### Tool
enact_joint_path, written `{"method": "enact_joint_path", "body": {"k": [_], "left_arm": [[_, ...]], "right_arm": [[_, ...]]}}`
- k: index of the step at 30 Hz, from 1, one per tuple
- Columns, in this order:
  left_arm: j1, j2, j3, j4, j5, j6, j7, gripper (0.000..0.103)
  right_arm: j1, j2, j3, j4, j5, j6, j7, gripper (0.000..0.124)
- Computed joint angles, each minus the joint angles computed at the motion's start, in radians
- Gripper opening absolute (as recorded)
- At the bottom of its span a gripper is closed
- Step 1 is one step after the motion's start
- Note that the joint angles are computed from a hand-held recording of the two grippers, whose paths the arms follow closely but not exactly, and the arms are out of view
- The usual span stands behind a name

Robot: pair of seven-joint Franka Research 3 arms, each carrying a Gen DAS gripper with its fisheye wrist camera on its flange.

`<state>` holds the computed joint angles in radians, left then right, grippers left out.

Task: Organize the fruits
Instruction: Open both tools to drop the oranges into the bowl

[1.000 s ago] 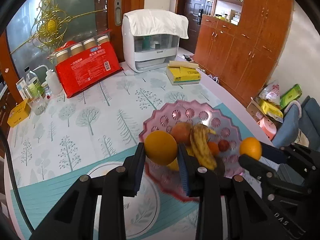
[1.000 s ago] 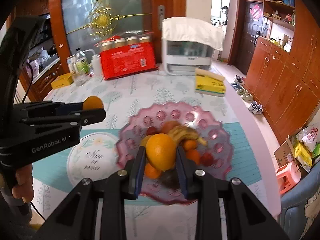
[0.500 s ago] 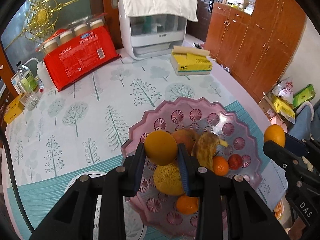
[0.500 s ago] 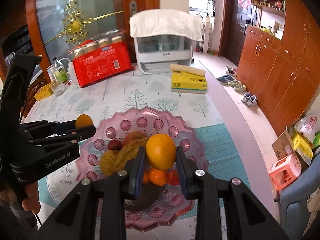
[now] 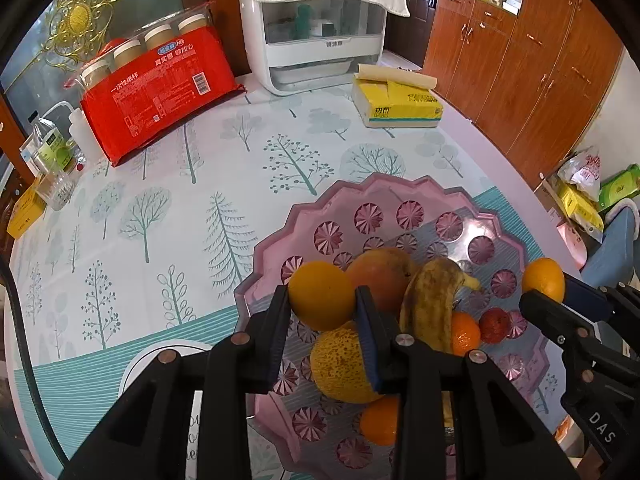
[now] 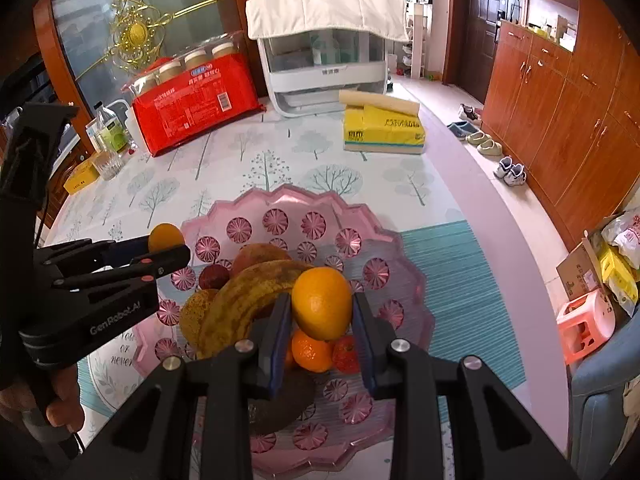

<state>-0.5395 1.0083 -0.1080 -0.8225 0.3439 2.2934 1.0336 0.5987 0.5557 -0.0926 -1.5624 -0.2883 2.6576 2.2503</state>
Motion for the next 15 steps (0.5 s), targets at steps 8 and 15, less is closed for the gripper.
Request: {"method": "enact_joint_path", "body": {"k": [8, 15], "left_arm": [[-0.014, -0.031, 0.022, -0.053, 0.038, 0.019, -0.044, 0.07], [-0.011, -0.07, 0.02, -0.114, 0.064, 0.032, -0.093, 0.085]], "right_arm": [[-0.017, 0.028, 0.023, 0.028, 0.043, -0.042, -0.039, 0.033], [-0.013, 0.022, 0.019, 0.017, 0.048, -0.024, -0.053, 0.043]]}}
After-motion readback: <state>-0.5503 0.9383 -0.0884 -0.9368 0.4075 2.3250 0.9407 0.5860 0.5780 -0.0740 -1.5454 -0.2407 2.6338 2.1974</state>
